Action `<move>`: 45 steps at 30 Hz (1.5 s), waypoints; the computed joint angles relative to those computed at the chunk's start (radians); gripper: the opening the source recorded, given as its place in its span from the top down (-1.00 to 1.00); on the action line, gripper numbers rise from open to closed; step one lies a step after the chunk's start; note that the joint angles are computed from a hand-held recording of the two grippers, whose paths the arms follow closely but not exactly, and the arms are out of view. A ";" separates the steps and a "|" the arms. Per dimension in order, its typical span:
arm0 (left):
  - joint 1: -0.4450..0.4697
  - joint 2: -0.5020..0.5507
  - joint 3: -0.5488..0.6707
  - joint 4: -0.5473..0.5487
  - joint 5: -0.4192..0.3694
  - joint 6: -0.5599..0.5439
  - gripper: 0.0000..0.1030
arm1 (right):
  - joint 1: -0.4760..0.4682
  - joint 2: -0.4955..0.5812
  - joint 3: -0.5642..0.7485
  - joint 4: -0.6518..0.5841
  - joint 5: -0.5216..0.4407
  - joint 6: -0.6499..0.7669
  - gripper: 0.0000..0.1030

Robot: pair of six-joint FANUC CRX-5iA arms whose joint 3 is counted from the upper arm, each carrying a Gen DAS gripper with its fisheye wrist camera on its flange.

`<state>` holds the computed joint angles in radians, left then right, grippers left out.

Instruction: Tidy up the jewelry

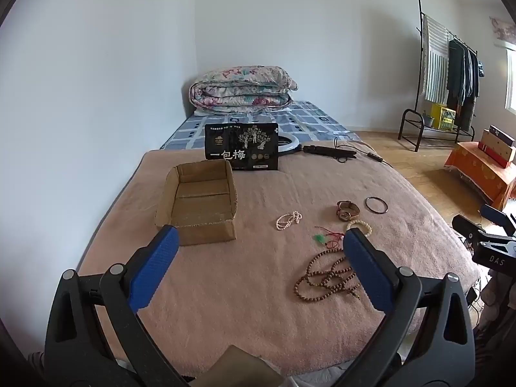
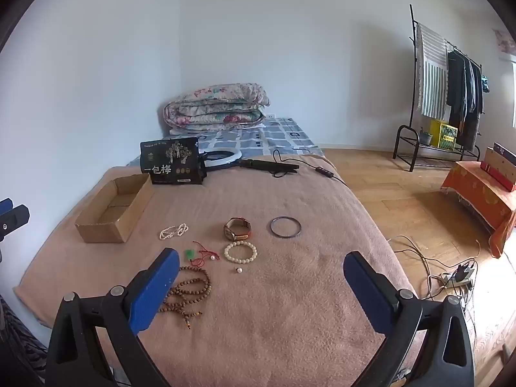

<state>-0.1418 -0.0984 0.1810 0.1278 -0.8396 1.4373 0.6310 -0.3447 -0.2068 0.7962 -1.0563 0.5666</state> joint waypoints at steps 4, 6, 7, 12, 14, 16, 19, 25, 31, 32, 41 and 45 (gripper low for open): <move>0.000 -0.006 -0.009 -0.001 0.014 -0.008 -1.00 | -0.003 0.003 0.002 0.002 -0.004 0.013 -1.00; 0.000 -0.006 -0.009 -0.005 0.014 -0.007 -1.00 | -0.005 0.003 0.003 -0.003 -0.001 0.014 -1.00; 0.001 -0.001 0.006 -0.001 0.004 -0.009 -1.00 | -0.006 0.004 0.004 -0.005 -0.001 0.016 -1.00; 0.004 -0.002 0.003 0.004 0.007 -0.009 -1.00 | 0.001 0.004 0.006 -0.006 -0.011 0.017 -1.00; 0.003 -0.003 -0.001 0.004 0.012 -0.010 -1.00 | 0.004 0.003 0.004 -0.006 -0.013 0.013 -1.00; 0.005 -0.002 0.002 0.006 0.010 -0.013 -1.00 | 0.002 0.008 0.008 -0.003 -0.013 0.014 -1.00; 0.007 0.001 0.009 0.006 0.008 -0.014 -1.00 | 0.002 0.012 0.006 0.001 -0.008 0.003 -1.00; 0.019 -0.002 0.033 0.017 -0.019 -0.022 -1.00 | -0.006 0.005 -0.006 0.002 0.003 -0.010 -1.00; 0.015 -0.010 0.015 0.013 -0.002 -0.015 -1.00 | -0.006 0.006 -0.001 -0.005 -0.001 0.002 -1.00; 0.017 -0.009 0.018 0.014 -0.006 -0.017 -1.00 | -0.006 0.005 -0.002 -0.004 0.000 0.001 -1.00; 0.022 -0.011 0.022 0.021 -0.012 -0.024 -1.00 | -0.006 0.010 0.004 -0.011 -0.004 0.006 -1.00; 0.027 -0.006 0.038 0.025 -0.026 -0.030 -1.00 | -0.006 0.010 0.005 -0.012 -0.004 0.006 -1.00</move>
